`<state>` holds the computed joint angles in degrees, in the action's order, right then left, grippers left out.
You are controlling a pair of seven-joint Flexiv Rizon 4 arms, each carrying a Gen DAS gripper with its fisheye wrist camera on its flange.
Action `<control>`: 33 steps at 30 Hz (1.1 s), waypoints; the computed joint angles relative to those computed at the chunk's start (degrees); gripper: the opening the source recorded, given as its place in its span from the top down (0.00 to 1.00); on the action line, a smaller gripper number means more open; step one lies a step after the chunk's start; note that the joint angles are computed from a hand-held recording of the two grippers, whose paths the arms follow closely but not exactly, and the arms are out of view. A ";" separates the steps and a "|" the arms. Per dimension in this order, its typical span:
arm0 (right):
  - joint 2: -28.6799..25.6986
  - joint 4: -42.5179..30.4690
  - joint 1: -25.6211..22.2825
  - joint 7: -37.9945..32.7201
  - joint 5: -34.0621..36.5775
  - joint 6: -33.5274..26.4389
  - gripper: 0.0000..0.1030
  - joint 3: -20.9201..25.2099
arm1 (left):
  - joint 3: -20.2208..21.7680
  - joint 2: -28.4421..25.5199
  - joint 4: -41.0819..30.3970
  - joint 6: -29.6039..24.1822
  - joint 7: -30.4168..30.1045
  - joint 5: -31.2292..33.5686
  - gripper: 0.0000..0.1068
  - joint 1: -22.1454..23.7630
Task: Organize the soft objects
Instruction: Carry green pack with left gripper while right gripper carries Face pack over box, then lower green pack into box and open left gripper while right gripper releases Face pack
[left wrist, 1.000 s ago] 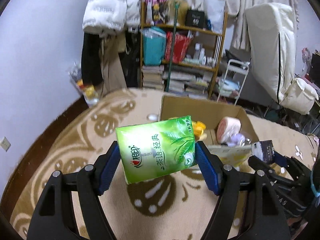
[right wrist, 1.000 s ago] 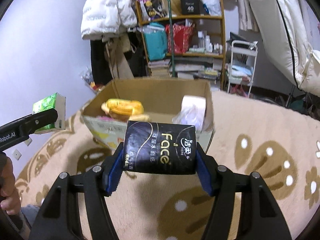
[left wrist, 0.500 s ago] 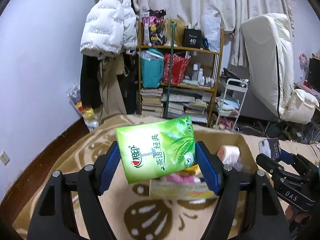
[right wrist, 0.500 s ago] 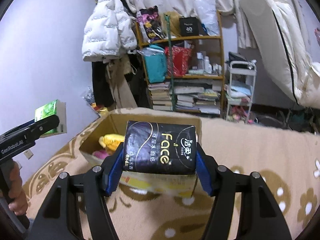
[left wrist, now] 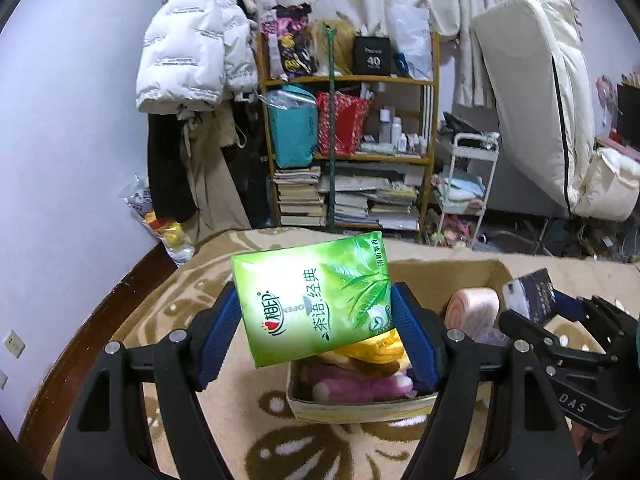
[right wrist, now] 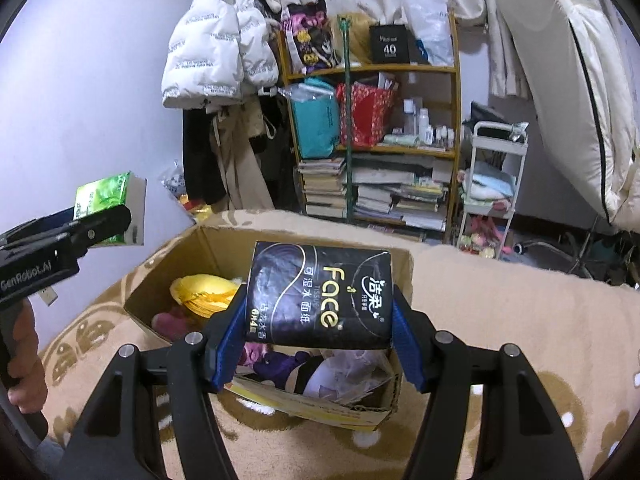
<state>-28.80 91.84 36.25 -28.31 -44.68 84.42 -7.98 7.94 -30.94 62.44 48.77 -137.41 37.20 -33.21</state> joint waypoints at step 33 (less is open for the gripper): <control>-2.09 -1.05 -1.48 -5.14 6.83 -4.75 0.30 3.98 | -0.63 -3.19 0.37 2.78 7.06 -8.23 0.17 0.79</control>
<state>-30.89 90.80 34.77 -33.45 -37.85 79.67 -4.00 7.31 -34.13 62.82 51.54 -130.35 28.96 -32.42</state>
